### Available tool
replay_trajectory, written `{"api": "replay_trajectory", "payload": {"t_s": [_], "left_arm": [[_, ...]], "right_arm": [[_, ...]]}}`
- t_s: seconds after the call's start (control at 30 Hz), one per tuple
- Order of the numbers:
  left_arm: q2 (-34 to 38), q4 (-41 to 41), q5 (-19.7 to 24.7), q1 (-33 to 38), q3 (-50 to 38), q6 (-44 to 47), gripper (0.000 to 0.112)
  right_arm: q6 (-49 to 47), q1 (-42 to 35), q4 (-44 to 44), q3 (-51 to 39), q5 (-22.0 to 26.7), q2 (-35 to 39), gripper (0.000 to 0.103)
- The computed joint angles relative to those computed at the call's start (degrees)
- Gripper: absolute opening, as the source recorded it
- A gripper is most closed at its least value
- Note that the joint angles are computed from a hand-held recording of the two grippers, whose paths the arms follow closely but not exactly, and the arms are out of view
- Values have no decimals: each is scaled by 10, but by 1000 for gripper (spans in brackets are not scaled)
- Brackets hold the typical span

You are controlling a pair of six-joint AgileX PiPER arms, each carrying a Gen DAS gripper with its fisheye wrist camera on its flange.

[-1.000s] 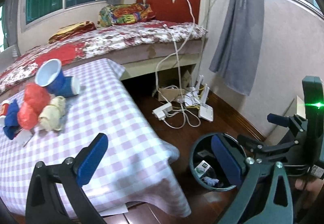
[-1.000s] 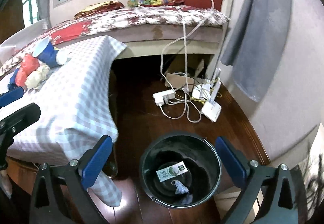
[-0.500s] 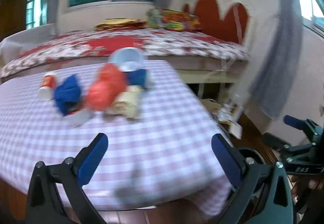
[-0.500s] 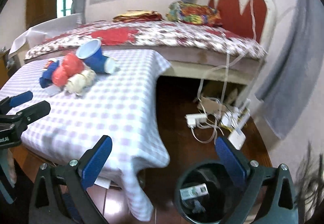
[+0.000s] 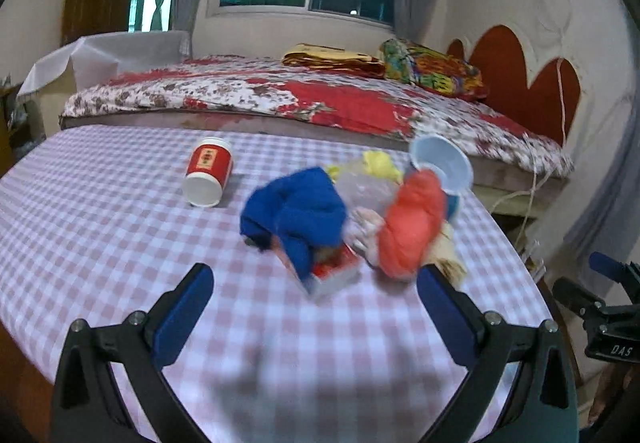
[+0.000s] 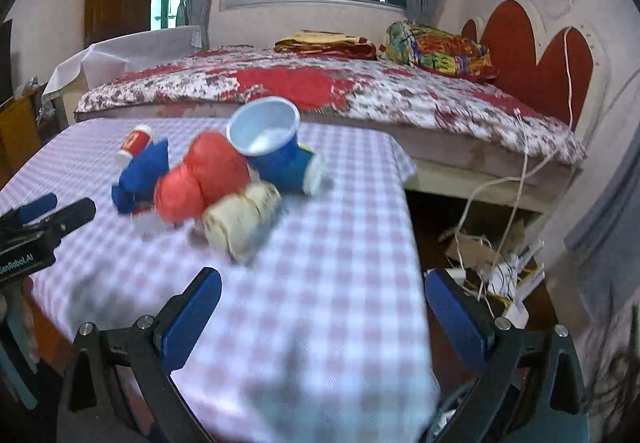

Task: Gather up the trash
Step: 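Grasp the blue cloth with the left gripper while the right gripper grasps the blue-and-white paper cup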

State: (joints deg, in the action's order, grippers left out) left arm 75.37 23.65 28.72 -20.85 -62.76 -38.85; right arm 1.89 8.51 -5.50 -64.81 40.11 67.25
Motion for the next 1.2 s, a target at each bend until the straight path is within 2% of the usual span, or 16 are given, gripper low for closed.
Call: {"api": "replay_trajectory", "payload": {"t_s": [0.1,0.2,0.27,0.37,0.5,0.53,0.57,0.7,0.8,0.83,0.87,0.93,0.97,1.0,1.1,1.2], "left_arm": [[55,-92,-5,49,-55,108,101],[84,-131,-6,71,-81,144,101],[97,-154,-21,82,-88,167,101],[114,-137,-27,72,-97,161,101],[143,-82,-23,57,-121,119,100],[148,-73,-21,56,-124,108,100],[154,-81,-18,59,-129,110,100],[176,-89,-3,63,-148,117,97],[184,-91,2,61,-154,125,94],[187,-92,5,60,-157,127,93],[186,-101,2,62,-157,137,89],[187,-119,1,65,-160,154,77],[186,-127,0,66,-159,161,66],[186,-135,-1,67,-159,168,53],[181,-141,-5,66,-156,176,33],[167,-179,-25,76,-140,208,25]], "right_arm": [[34,18,-13,-46,-4,47,103],[57,32,-14,-120,-17,126,103],[57,34,-13,-131,-25,140,102],[74,38,-26,-177,-41,198,94],[54,23,21,-208,-35,233,89],[36,14,39,-226,-34,255,85],[17,7,64,-240,-29,269,80],[-6,-4,95,-268,-24,300,74],[-43,-21,160,-297,-5,331,51],[-49,-23,169,-299,-2,334,39],[-65,-31,201,-305,7,344,27],[-95,-43,249,-298,6,344,12],[-105,-45,263,-292,4,341,7],[-113,-46,270,-285,0,337,6],[-118,-47,275,-275,-6,328,5],[-122,-48,274,-252,-24,305,4]]}}
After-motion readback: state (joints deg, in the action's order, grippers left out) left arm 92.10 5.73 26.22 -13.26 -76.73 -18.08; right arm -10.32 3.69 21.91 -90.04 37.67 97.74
